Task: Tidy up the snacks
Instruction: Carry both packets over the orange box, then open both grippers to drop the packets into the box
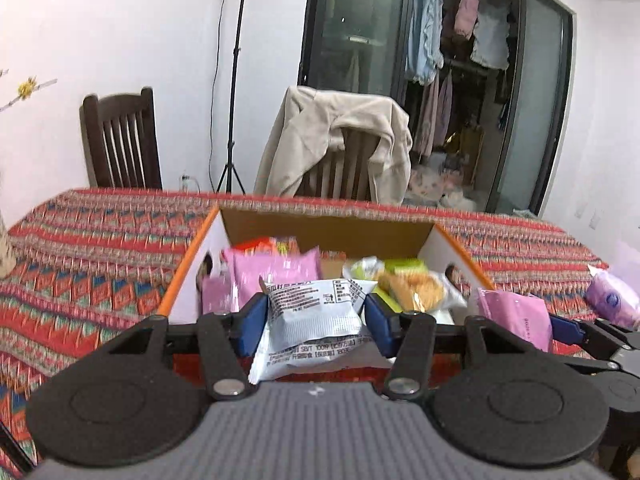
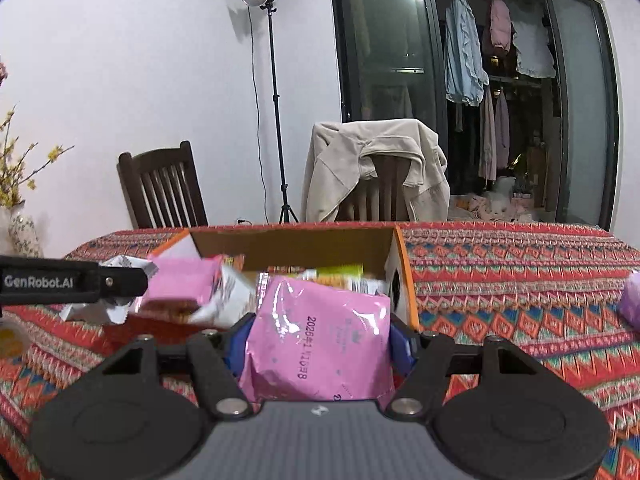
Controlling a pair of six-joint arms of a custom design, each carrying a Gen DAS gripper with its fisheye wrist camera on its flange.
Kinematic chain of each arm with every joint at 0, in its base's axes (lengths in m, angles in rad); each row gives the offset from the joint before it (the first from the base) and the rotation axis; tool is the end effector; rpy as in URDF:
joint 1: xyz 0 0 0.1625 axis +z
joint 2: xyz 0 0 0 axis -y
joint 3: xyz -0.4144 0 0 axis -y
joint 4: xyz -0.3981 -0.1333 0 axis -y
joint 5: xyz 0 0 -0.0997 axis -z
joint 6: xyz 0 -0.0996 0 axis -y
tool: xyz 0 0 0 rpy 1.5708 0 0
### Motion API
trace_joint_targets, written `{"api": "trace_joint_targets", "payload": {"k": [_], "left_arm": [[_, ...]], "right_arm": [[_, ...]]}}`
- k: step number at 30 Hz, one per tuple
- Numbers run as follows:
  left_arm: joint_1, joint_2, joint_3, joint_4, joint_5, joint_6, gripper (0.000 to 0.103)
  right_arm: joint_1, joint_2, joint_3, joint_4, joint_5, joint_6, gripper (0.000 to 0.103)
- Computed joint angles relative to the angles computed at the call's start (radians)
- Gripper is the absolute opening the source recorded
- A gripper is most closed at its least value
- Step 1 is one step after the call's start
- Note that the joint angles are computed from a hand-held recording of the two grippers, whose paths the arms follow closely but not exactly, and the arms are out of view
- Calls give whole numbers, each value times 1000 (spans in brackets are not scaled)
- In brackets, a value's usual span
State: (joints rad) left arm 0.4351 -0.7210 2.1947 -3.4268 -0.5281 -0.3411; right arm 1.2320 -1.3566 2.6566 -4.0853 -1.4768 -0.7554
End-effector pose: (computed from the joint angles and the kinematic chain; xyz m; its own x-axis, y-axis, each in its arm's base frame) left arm -0.3257 -0.3932 0.0305 -0.7570 0.1718 -0.6304 0.6241 0.4760 -0.6197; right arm 0.0274 -0.3514 0.2427 -0.7843 -0.0451 0.6187 -0.5794 0.4095 -0.7047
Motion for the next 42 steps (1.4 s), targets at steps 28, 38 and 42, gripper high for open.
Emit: {"api": "trace_joint_targets", "payload": {"k": [28, 38, 42], "left_arm": [[193, 185, -240, -333, -20, 352, 86], [176, 206, -242, -447, 10, 411, 103], [169, 199, -239, -445, 11, 401, 103]], "right_arm": [[75, 218, -280, 49, -37, 47, 79], [64, 206, -280, 76, -44, 100, 103], [67, 201, -280, 83, -46, 101, 103]]}}
